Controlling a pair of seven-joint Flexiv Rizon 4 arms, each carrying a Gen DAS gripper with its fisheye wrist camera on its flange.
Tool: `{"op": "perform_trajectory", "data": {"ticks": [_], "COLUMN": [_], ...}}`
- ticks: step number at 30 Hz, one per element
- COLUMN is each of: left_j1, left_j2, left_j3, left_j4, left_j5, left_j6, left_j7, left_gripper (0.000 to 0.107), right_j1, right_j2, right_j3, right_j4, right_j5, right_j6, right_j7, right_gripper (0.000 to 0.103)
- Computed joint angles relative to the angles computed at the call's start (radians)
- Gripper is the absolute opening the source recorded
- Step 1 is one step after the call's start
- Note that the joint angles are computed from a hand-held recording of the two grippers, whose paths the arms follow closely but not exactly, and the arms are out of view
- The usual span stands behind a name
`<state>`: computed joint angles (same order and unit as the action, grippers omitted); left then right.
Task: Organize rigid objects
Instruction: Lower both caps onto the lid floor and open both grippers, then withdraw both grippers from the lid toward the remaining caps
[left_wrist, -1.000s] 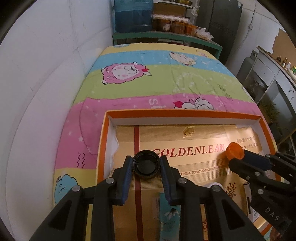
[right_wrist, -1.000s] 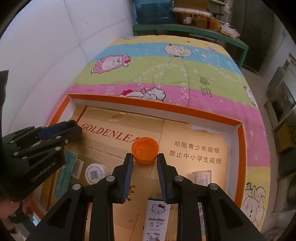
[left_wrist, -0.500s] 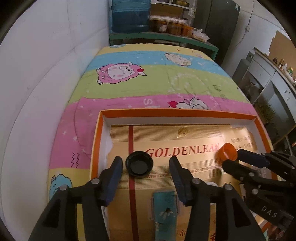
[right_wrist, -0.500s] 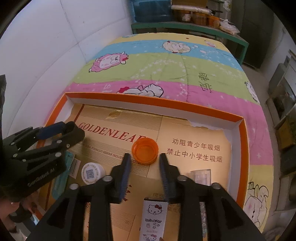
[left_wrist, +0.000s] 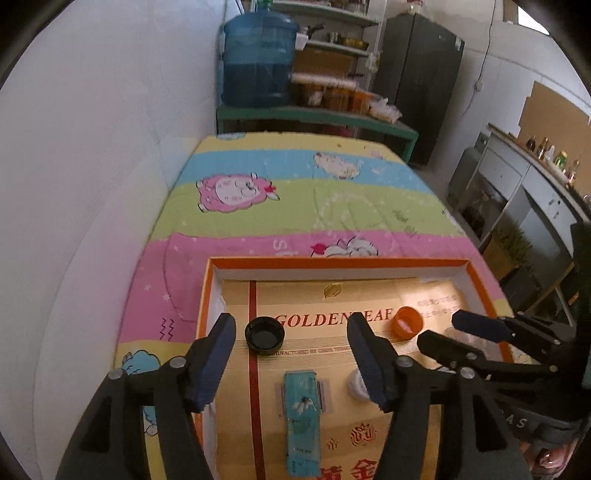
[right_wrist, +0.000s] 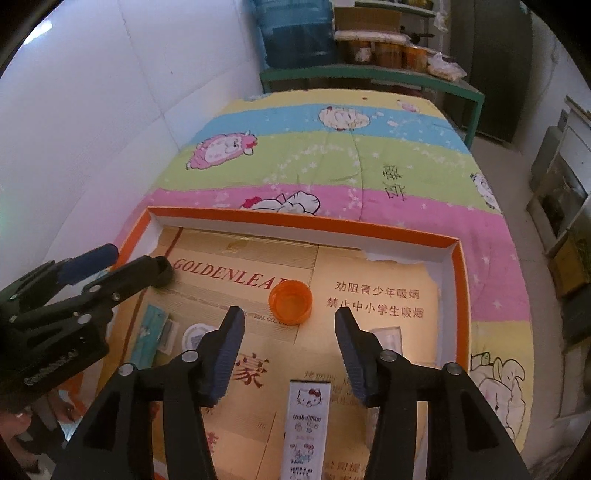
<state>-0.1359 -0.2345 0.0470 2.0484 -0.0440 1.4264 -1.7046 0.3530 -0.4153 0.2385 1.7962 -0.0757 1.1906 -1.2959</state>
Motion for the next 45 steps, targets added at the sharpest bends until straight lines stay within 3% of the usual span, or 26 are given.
{"op": "perform_trajectory", "data": {"ticks": [10,14,20,23,26,32,38,41,45], "left_j1": [-0.028,-0.006,0.011,0.012,0.030,0.077,0.102,0.019,0.067], "left_j2": [0.087,0.123,0.183,0.212,0.243,0.303,0.349,0.351,0.394], "left_j3": [0.046,0.023,-0.001,0.001,0.000,-0.047,-0.083,-0.031,-0.083], "left_j4": [0.058,0.100,0.173,0.196,0.201,0.252,0.317,0.372,0.417], "left_j5": [0.111,0.101,0.076,0.123,0.242,0.319,0.269,0.128,0.117], "left_j6": [0.059,0.091,0.152,0.172,0.172,0.200,0.210,0.261,0.268], "left_j7": [-0.098,-0.087,-0.067,-0.106,-0.201,-0.273,-0.240,-0.124,-0.111], "left_gripper": [0.066,0.070,0.070,0.071,0.071,0.071,0.071,0.071,0.071], "right_j1": [-0.010,-0.011,-0.008,0.001,0.016,0.067,0.045,0.025,-0.013], "right_j2": [0.083,0.124,0.187,0.220,0.255,0.320,0.357,0.370,0.393], "right_j3": [0.022,0.032,0.041,0.034,0.019,-0.069,-0.095,-0.090,-0.109], "right_j4": [0.090,0.131,0.199,0.242,0.295,0.444,0.529,0.553,0.588], "right_j5": [0.021,0.043,0.073,0.065,0.034,-0.221,-0.436,-0.502,-0.705], "right_j6": [0.063,0.090,0.138,0.170,0.207,0.323,0.380,0.398,0.433], "right_j7": [-0.005,-0.010,-0.006,0.013,0.058,0.306,0.498,0.554,0.704], "right_gripper": [0.053,0.058,0.059,0.059,0.059,0.059,0.059,0.059,0.059]}}
